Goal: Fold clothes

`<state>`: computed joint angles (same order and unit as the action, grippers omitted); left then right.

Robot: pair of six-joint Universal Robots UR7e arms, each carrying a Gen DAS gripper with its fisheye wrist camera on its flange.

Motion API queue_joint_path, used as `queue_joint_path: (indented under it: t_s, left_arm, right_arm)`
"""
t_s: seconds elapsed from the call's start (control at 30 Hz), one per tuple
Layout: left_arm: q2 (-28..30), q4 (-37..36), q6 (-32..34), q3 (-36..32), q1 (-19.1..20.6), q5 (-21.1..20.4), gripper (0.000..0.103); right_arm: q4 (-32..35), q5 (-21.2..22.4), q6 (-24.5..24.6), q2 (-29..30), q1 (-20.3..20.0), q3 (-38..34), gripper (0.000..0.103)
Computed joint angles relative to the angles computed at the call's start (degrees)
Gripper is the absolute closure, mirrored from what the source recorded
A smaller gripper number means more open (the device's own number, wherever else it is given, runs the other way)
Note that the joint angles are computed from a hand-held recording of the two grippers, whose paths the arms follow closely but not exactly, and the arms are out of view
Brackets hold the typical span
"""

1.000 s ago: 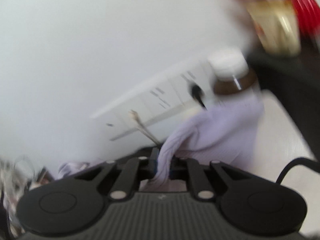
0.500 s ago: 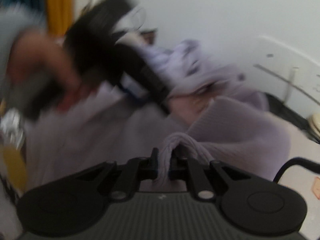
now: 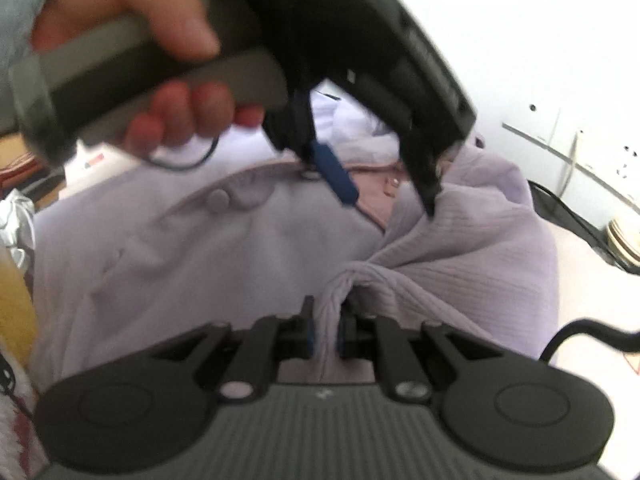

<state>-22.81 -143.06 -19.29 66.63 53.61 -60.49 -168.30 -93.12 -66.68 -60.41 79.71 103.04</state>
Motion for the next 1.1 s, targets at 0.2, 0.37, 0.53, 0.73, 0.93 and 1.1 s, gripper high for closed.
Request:
queue_joint_path:
  t_s: [0.2, 0.37, 0.53, 0.73, 0.93, 1.1]
  left_arm:
    - [2.7, -6.3, 13.8, -2.9, -2.0, 1.9, 0.029]
    - [7.0, -1.0, 19.7, -8.1, -2.7, 1.7, 0.030]
    - [9.0, 0.2, 24.7, -8.8, -3.3, 3.1, 0.064]
    - [2.2, -9.2, 19.4, 0.0, -2.0, -2.5, 0.094]
    - [-8.5, -23.0, 9.8, 13.6, -0.8, -0.7, 0.096]
    - [-14.1, -30.7, 5.0, 21.7, -0.9, 10.5, 0.096]
  right_arm:
    - [-0.6, -1.0, -0.5, -0.2, 0.0, -0.1, 0.084]
    - [-2.6, -0.5, 0.5, -2.4, -0.2, 3.2, 0.082]
    - [-9.5, -0.2, 2.6, -1.0, 0.3, 7.9, 0.081]
    - [-12.6, 0.5, 6.8, -2.5, -0.3, 9.9, 0.067]
    - [-13.7, 6.4, 18.3, -6.6, -3.4, 10.5, 0.054]
    - [-12.2, 9.5, 30.4, -6.6, -4.9, 6.2, 0.053]
